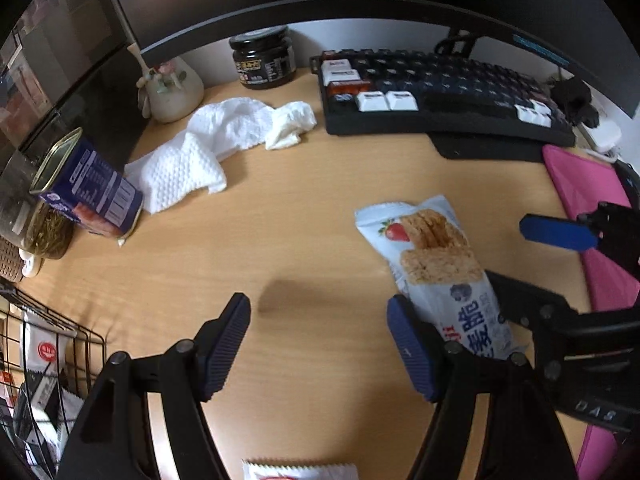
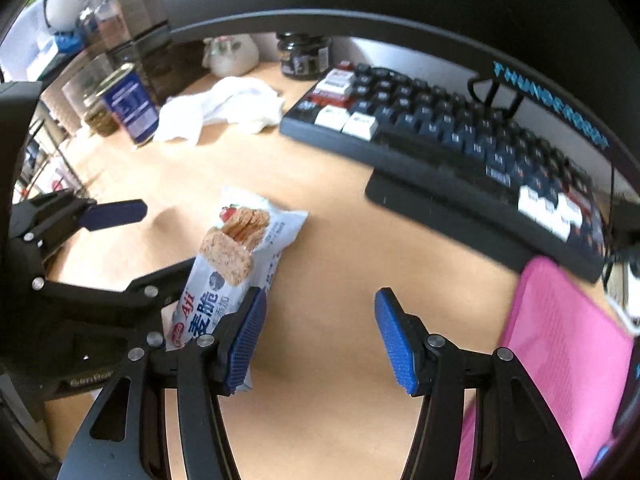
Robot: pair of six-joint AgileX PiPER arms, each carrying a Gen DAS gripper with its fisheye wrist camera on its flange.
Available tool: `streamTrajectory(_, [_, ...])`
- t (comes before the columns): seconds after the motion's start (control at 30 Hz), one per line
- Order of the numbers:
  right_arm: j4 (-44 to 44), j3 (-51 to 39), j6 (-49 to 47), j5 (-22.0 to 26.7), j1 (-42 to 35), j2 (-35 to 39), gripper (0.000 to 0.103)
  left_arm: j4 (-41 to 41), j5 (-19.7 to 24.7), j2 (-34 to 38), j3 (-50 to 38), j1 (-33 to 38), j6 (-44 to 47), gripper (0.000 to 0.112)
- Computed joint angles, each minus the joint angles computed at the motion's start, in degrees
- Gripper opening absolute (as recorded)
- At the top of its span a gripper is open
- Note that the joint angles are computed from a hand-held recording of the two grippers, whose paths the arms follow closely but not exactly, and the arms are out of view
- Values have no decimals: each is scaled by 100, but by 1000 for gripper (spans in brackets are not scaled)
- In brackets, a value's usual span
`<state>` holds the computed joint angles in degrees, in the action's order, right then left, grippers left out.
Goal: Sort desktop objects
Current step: 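Grasp a white pizza-print wrapper with the left tool while the right tool grasps a wheat snack bar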
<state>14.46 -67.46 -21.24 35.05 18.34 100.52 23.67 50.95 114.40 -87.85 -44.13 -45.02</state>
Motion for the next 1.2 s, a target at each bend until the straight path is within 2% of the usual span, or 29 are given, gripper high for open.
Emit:
streamTrajectory(0.23, [-25,858,-174,-207,-238,-642,56,-19,-54,-139,157,-374,-82,75])
streamTrajectory(0.3, [-115,914,-104,-222,-312,-770,56,-27,-30,-244,178,-428,-76,75])
streamTrajectory(0.4, [230,857,-332,-115,-444,-957,56,146,-14,-569,374,-455,-283,75])
streamTrajectory(0.6, [261,633,-115,-80,96,-861,56,427,38,-1164,988,-223,-604,75])
streamTrajectory(0.83, [-302,594,655,-268,713,-476,56,285,-441,-1804,2156,-12,-853,75])
streamTrajectory(0.9, [-515,626,902,-312,765,-401,49,195,-579,-1957,2379,-20,-889,75])
streamTrajectory(0.93, [-583,682,976,-354,766,-411,37,217,-581,-1989,2428,-58,-970,75])
streamTrajectory(1.2, [-363,1163,713,-495,678,-791,37,463,-409,-1949,2637,-630,-1606,76])
